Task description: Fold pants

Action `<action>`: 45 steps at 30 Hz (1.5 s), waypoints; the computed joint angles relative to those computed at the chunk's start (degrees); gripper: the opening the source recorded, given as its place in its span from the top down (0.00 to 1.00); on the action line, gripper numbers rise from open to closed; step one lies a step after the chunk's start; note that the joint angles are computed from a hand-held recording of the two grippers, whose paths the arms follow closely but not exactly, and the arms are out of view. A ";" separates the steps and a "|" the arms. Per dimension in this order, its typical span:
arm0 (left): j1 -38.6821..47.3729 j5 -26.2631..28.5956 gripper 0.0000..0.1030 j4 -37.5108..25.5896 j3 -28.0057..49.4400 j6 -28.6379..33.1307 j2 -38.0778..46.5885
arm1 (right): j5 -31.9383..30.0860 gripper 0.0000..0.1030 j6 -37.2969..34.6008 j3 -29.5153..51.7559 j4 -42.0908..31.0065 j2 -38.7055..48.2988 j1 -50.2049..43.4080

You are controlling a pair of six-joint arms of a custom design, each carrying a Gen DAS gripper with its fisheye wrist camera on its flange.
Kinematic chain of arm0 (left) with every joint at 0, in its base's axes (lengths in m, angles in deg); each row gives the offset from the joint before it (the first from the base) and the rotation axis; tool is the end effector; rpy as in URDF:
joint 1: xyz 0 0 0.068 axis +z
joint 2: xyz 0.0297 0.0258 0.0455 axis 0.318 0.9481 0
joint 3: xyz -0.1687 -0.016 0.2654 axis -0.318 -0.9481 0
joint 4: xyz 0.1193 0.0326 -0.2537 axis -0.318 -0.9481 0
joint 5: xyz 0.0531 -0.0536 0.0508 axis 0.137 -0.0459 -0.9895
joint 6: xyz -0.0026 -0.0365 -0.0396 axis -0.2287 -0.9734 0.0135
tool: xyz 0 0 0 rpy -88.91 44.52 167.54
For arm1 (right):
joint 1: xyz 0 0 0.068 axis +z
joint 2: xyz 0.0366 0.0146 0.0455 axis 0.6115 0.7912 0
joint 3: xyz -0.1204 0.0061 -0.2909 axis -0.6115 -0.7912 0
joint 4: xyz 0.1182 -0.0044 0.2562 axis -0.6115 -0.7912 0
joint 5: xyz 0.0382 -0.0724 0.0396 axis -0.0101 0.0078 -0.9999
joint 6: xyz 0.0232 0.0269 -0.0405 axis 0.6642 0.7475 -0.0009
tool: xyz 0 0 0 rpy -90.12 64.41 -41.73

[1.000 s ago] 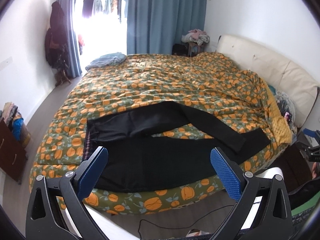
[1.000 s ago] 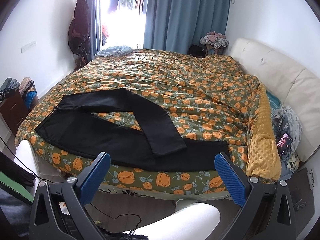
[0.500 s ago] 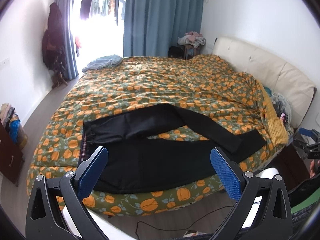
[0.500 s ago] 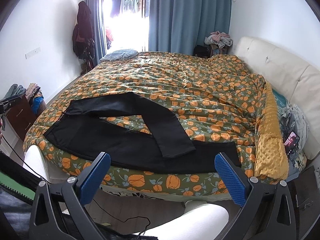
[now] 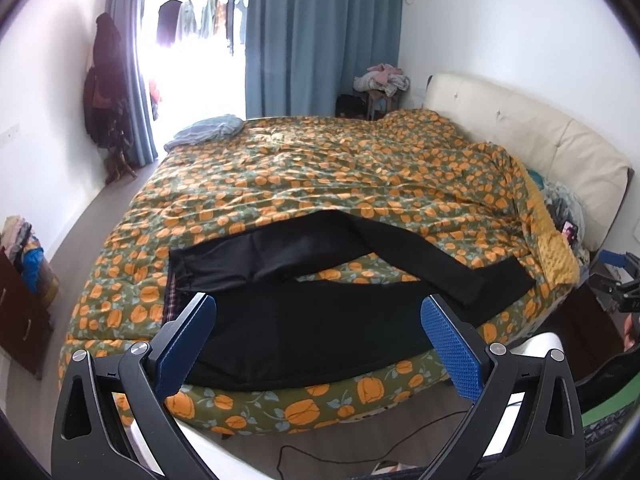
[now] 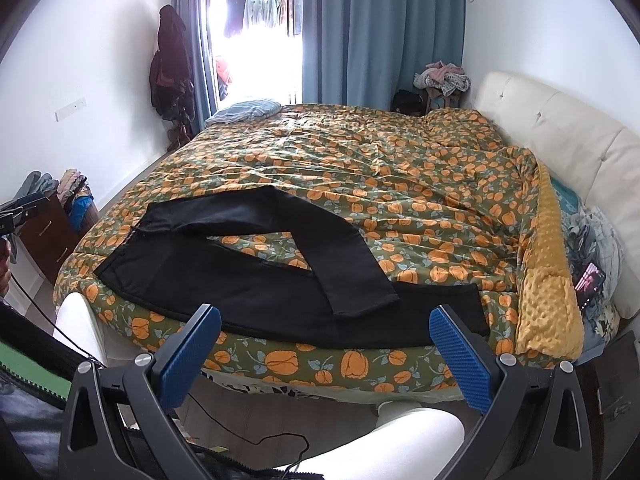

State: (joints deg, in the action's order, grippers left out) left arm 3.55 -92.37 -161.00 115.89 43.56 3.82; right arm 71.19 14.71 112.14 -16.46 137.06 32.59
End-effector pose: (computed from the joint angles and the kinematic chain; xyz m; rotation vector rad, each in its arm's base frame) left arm 0.1583 -0.0374 0.5080 0.0247 2.2730 -0.0776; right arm 0.1701 -0.0060 0.5131 -0.2609 2.2652 0.1473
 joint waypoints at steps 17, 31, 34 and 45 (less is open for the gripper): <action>0.84 0.73 0.00 0.97 -0.67 0.58 -0.76 | -0.28 0.00 0.25 0.64 -0.27 0.22 0.35; 0.27 0.24 0.00 -0.06 -0.59 0.43 -0.77 | 0.18 0.00 0.92 0.63 -0.21 0.36 1.29; -0.31 -0.26 0.00 -0.61 -0.48 0.22 -0.72 | 0.48 0.00 1.10 0.72 -0.17 0.44 1.64; 0.00 -0.08 0.00 -0.91 -0.44 0.46 -0.81 | 0.32 0.00 1.08 0.64 -0.14 0.39 1.51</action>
